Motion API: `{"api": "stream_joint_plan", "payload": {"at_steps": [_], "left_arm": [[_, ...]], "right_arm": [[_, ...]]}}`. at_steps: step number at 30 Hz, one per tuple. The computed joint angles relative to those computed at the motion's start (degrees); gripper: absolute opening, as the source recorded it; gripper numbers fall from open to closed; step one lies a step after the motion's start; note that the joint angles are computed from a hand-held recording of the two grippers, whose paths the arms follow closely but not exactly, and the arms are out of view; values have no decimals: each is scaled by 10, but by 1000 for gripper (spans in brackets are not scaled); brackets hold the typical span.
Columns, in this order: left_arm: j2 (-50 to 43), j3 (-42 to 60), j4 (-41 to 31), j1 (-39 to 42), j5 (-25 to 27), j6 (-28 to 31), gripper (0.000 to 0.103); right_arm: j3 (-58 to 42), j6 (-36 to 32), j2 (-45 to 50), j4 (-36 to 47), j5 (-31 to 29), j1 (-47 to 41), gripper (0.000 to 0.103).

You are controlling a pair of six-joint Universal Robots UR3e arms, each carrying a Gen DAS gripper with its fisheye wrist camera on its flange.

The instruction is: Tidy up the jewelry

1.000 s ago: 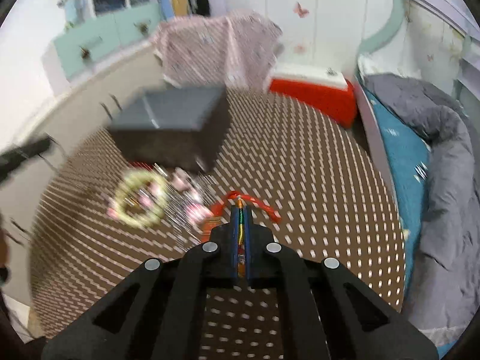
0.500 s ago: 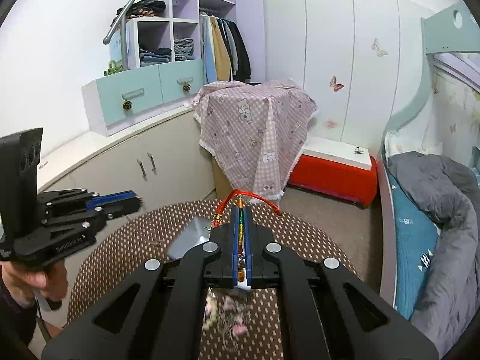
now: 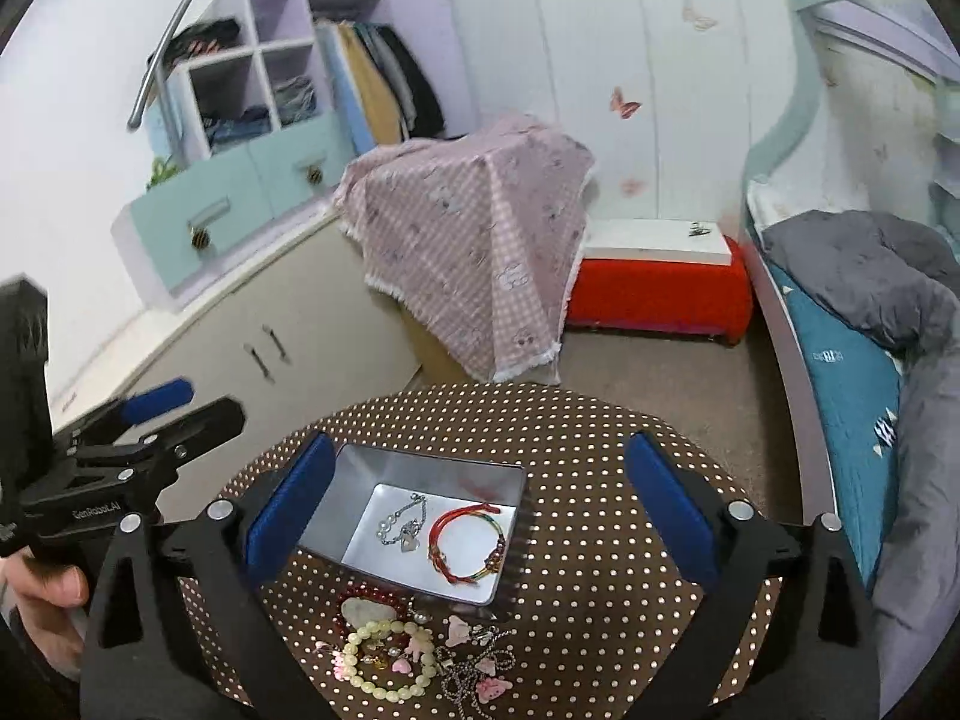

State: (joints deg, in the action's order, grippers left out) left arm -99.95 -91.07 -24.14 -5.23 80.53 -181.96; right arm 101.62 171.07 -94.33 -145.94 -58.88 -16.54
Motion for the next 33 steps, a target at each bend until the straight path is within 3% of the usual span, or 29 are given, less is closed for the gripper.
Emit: {"api": "stream_joint_plan", "payload": {"at_steps": [7, 15, 33], "left_arm": [[79, -86, 34, 14, 19, 3, 98], [194, -202, 64, 43, 8, 12, 98], [276, -372, 100, 45, 3, 64, 98]], "right_arm": [[45, 11, -70, 2, 0, -21, 95], [99, 5, -182, 33, 24, -64, 95], [241, -108, -426, 227, 81, -181, 95]]}}
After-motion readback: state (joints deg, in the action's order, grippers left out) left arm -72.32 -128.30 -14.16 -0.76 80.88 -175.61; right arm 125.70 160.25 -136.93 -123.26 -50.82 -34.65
